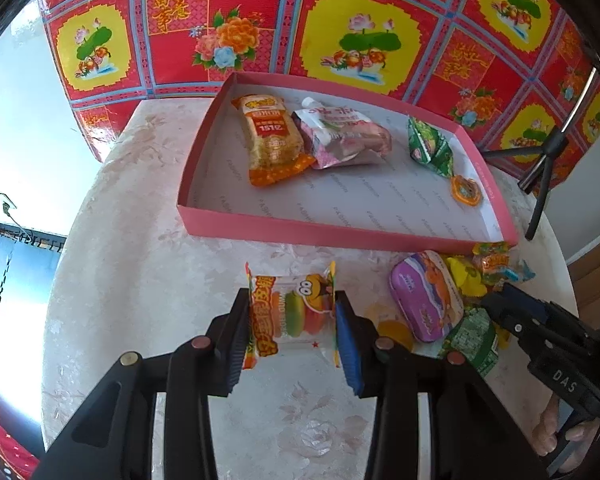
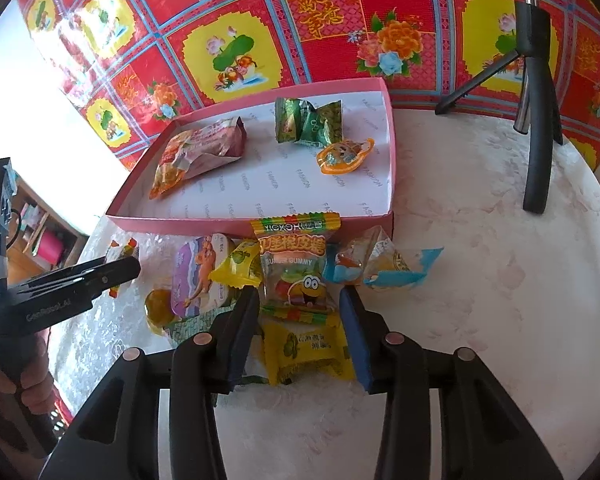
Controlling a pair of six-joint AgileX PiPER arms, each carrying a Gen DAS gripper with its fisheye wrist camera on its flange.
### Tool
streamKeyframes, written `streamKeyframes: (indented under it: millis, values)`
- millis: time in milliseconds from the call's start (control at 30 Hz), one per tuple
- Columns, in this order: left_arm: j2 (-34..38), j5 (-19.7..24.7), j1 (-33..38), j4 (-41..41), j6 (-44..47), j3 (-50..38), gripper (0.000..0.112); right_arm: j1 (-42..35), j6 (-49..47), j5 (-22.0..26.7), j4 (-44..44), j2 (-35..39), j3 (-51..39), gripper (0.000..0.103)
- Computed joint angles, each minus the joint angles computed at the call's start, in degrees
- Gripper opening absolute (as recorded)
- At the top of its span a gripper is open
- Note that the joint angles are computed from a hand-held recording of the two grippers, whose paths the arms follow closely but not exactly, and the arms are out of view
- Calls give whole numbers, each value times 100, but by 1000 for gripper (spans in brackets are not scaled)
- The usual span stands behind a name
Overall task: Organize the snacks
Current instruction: 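Grasp the orange gummy candy pack with the left gripper and lift it, then hold the gummy pack in the left gripper while the right gripper grasps a small yellow candy pack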
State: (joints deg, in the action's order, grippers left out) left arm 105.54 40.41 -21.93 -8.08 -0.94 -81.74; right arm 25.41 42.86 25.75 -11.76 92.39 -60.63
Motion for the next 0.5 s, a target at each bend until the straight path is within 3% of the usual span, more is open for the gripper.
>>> streamKeyframes:
  millis: [500]
  values:
    - [-114,-110,102,-101,49,103,41,157,830,57,-585,136,-78,45]
